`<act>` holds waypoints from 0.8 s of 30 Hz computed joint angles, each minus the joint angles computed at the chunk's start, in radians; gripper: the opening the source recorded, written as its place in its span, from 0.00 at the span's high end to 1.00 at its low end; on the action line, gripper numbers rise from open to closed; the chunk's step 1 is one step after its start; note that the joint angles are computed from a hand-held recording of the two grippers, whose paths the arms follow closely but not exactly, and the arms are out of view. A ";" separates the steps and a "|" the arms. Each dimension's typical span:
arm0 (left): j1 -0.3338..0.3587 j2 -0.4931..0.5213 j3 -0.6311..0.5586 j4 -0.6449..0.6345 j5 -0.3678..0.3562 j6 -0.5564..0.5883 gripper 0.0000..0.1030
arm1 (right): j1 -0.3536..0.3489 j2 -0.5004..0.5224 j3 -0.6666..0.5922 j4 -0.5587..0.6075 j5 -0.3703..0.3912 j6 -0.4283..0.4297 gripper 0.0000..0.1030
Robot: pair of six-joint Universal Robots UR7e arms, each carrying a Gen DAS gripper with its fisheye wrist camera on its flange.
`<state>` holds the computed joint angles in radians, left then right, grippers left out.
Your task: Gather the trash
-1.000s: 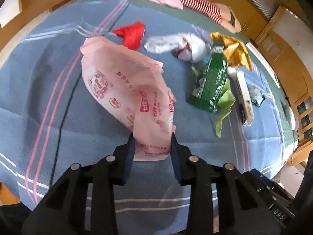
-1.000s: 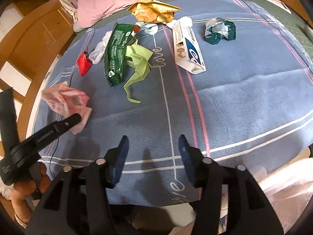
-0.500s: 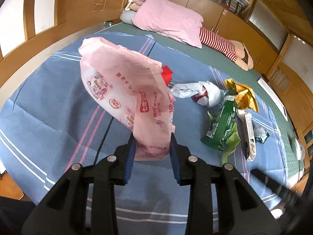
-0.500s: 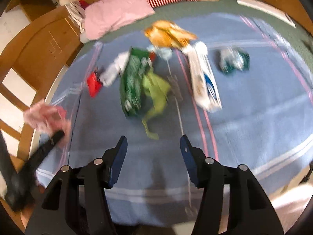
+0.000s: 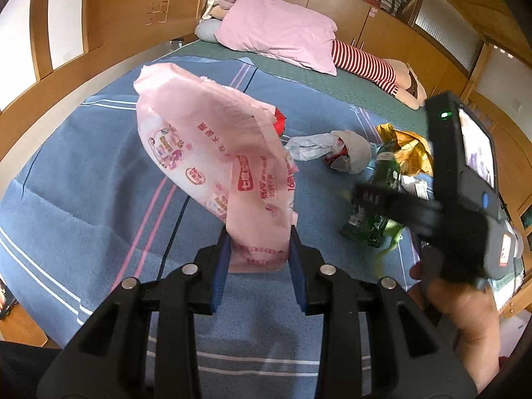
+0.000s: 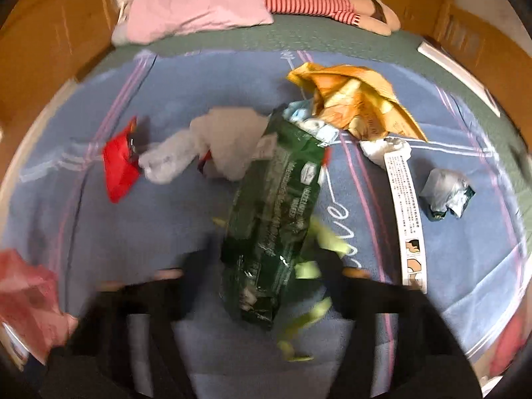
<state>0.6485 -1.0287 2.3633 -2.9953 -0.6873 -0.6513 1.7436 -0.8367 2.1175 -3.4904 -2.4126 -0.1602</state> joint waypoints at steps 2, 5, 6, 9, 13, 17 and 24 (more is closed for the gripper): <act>0.000 0.000 0.001 -0.005 0.000 0.001 0.67 | 0.001 -0.011 0.022 -0.036 0.025 -0.020 0.59; -0.001 0.002 0.003 -0.010 0.000 0.002 0.67 | 0.012 -0.046 0.054 -0.048 0.061 -0.027 0.66; -0.002 0.003 0.004 -0.013 0.001 0.002 0.67 | 0.017 -0.058 0.064 -0.047 0.078 -0.026 0.66; -0.003 0.004 0.005 -0.015 0.003 -0.001 0.67 | 0.041 -0.082 0.084 -0.062 0.109 -0.055 0.66; -0.005 0.004 0.009 -0.023 0.004 0.000 0.67 | 0.062 -0.104 0.115 -0.065 0.135 -0.077 0.66; -0.005 0.005 0.009 -0.022 0.001 0.005 0.67 | 0.062 -0.134 0.160 -0.080 0.159 -0.088 0.66; 0.001 0.002 0.012 -0.049 -0.024 0.050 0.67 | 0.085 -0.304 0.287 -0.084 0.238 -0.101 0.66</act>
<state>0.6496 -1.0265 2.3752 -3.0446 -0.7111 -0.6008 1.8286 -1.1411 2.4040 -3.5745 -2.1742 -0.2613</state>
